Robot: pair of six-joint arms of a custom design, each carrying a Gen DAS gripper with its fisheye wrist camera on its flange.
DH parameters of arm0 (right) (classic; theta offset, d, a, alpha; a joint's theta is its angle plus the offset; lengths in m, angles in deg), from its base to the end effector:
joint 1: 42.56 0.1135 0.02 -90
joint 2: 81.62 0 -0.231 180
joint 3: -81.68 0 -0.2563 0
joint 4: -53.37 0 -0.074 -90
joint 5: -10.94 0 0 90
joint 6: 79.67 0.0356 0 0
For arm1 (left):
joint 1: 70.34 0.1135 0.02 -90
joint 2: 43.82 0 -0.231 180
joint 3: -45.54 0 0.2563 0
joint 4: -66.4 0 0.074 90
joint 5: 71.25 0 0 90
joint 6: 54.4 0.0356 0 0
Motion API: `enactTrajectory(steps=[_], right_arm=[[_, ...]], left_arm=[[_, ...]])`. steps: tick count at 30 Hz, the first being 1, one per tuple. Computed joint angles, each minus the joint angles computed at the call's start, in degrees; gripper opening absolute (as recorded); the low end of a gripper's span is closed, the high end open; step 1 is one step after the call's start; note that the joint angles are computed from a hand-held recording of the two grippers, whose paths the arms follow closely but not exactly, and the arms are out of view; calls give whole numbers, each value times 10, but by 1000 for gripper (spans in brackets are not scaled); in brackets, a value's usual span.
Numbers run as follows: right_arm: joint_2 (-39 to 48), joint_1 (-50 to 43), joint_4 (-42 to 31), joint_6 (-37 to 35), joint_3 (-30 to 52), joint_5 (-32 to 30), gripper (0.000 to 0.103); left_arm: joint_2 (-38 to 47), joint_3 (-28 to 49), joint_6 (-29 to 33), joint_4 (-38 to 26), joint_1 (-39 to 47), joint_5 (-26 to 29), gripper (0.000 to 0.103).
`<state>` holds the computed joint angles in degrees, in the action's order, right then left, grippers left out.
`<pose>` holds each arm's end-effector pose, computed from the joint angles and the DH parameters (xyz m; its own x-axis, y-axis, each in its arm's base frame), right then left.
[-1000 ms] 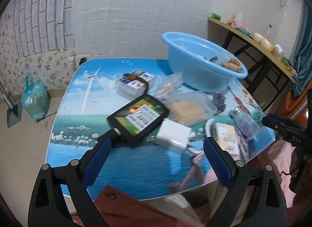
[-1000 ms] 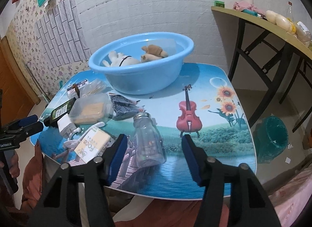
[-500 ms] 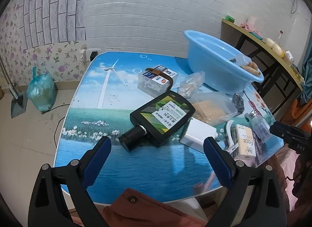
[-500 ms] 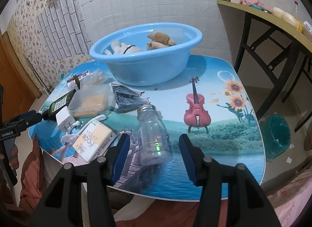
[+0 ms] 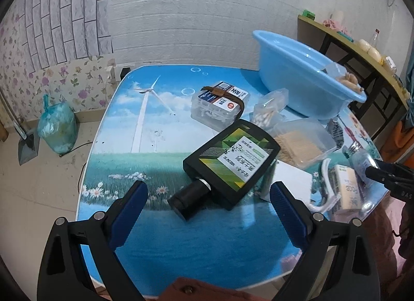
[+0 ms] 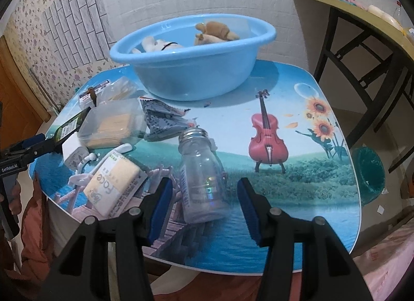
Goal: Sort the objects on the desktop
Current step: 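Close the left tool on the black green-label bottle while the right tool approaches the clear glass bottle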
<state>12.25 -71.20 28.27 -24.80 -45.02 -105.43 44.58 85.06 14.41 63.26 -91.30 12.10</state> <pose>0.2480 -0.1174 0.0808 -0.8087 -0.1458 -0.5698 -0.2403 0.9661 0.0939 0.2344 -0.0854 0.0651 -0.7907 -0.0816 -0.6068 0.0032 0.9905 -0.1373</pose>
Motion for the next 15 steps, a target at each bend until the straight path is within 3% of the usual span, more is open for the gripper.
enactTrajectory(steps=[15], right_arm=[[29, 28, 19, 11, 8, 31, 52]], left_arm=[[97, 57, 70, 33, 23, 48, 88]])
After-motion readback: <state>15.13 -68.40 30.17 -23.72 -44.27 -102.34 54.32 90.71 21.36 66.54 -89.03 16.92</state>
